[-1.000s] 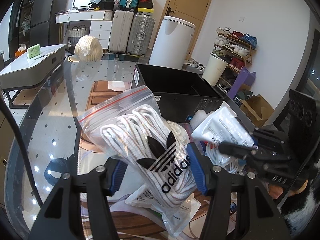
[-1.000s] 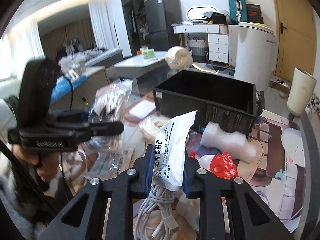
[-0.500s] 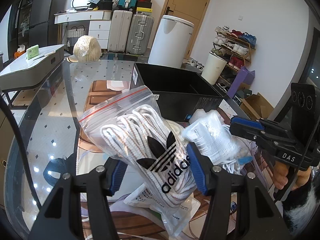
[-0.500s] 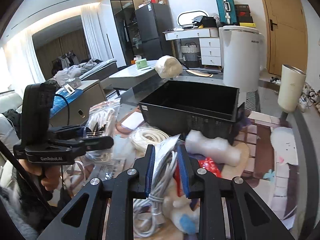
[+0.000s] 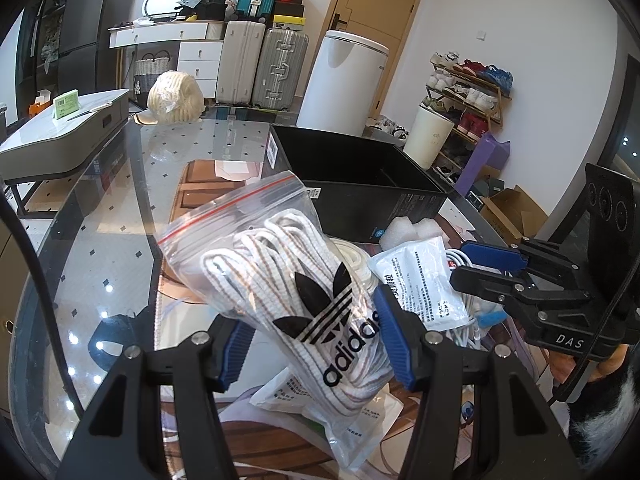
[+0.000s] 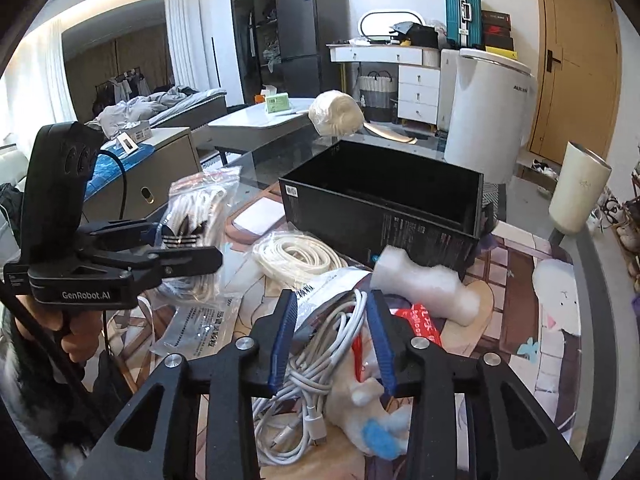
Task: Organize soft objects
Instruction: 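Grasp the coiled white cable with the right tool and lift it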
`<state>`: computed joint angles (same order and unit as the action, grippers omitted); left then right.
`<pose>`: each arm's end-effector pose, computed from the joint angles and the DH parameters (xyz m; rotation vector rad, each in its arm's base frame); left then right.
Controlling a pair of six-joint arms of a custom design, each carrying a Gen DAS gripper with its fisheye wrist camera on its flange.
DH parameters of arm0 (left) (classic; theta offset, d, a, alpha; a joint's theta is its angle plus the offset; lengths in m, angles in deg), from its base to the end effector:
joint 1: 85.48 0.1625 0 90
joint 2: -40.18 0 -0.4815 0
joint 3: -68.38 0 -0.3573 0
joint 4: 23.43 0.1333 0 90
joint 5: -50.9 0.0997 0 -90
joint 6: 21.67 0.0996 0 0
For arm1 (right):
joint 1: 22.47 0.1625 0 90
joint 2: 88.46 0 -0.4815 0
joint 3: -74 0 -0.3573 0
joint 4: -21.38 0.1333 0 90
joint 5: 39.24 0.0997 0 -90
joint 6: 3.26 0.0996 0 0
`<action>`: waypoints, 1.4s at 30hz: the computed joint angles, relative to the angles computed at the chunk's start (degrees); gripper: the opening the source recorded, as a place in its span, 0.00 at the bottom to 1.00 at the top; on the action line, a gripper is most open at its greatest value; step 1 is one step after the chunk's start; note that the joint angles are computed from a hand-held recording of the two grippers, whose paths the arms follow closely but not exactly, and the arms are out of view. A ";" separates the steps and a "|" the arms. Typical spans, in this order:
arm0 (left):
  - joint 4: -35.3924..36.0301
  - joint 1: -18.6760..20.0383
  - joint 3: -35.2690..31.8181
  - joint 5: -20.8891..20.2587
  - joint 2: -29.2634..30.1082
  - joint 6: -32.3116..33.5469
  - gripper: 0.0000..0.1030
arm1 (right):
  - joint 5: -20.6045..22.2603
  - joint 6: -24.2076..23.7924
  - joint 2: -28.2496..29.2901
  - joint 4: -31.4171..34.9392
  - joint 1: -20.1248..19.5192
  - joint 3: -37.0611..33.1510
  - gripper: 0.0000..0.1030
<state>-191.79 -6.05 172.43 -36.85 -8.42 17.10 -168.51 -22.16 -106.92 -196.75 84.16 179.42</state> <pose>0.0153 -0.6657 0.1765 1.2221 2.6889 -0.5663 0.2395 -0.5562 -0.0342 0.4111 -2.3005 0.8534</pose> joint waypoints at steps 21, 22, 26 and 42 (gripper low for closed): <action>-0.07 0.00 0.20 0.54 -0.01 -0.48 0.56 | 0.68 5.02 0.33 9.13 -0.47 0.74 0.42; -0.13 -0.01 0.25 0.59 -0.07 -0.47 0.56 | 0.55 4.98 0.49 9.05 -0.24 0.62 0.44; -0.18 -0.01 0.26 0.69 -0.07 -0.55 0.56 | -0.43 4.41 0.92 8.18 1.13 1.13 0.46; -0.02 0.15 -0.04 0.69 -0.05 -0.54 0.56 | -2.29 4.18 0.74 4.21 3.95 4.08 0.46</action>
